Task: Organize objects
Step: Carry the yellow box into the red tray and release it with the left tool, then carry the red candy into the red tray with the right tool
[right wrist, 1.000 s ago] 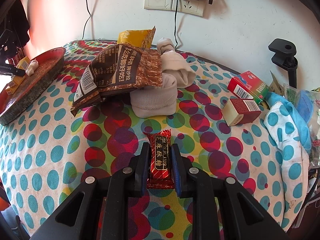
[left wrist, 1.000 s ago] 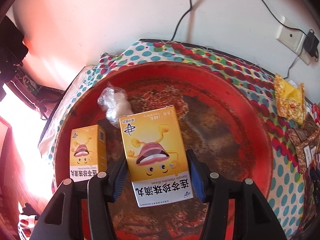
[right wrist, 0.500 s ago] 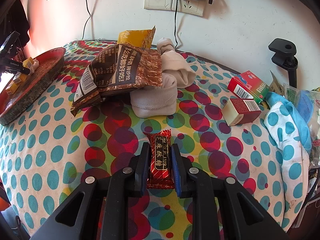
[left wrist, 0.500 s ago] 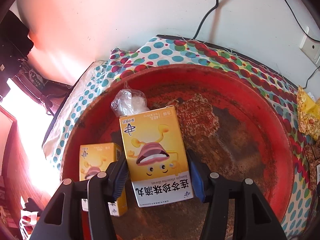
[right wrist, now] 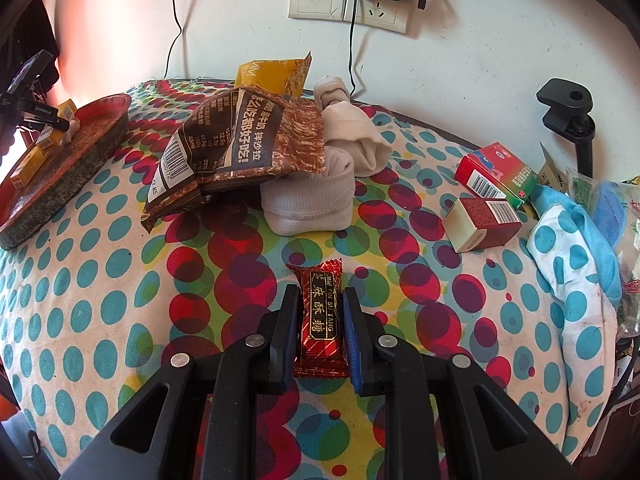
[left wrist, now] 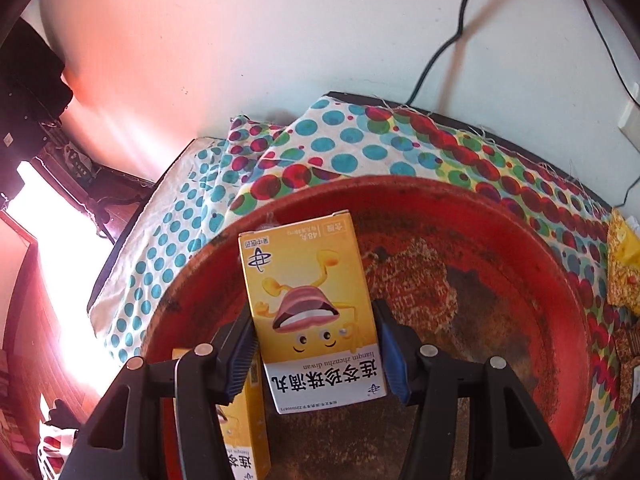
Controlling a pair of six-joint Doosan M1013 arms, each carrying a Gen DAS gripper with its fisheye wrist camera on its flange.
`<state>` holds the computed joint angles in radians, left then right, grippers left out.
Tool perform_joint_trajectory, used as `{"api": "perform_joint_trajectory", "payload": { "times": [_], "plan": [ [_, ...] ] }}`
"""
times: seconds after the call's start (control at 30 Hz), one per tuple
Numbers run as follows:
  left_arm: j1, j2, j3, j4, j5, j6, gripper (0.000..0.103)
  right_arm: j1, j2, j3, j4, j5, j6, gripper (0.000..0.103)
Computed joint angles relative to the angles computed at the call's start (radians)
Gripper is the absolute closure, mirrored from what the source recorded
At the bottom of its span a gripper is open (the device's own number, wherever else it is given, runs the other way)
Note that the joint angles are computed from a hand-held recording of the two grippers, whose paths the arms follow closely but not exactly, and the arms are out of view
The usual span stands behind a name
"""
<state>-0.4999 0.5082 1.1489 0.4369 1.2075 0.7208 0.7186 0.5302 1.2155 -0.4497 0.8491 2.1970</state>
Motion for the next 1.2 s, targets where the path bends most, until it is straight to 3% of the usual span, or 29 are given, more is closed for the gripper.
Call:
{"api": "perform_joint_trajectory", "payload": {
  "times": [0.27,0.43,0.63,0.8,0.97,1.2],
  "plan": [
    [0.010,-0.016,0.023,-0.013,-0.018,-0.053,0.045,0.000,0.000,0.001,-0.001,-0.001,0.001,0.083],
    [0.021,-0.033,0.051,-0.085,-0.024,-0.064,0.045,0.000,0.000,0.001,-0.001,-0.001,0.002,0.083],
    [-0.003,-0.059,0.078,-0.042,-0.034,-0.066,0.045,0.002,0.001,-0.001,-0.005,0.003,0.002,0.083],
    [-0.063,-0.099,0.116,0.078,-0.067,-0.099,0.045,0.005,0.003,-0.004,-0.019,0.009,0.004,0.083],
    [-0.137,-0.142,0.168,0.166,-0.148,-0.133,0.045,0.002,0.000,0.001,-0.009,-0.002,0.001,0.084],
    [-0.188,-0.142,0.197,0.115,-0.243,-0.149,0.045,0.005,-0.001,0.003,-0.032,0.002,0.029,0.085]
  ]
}}
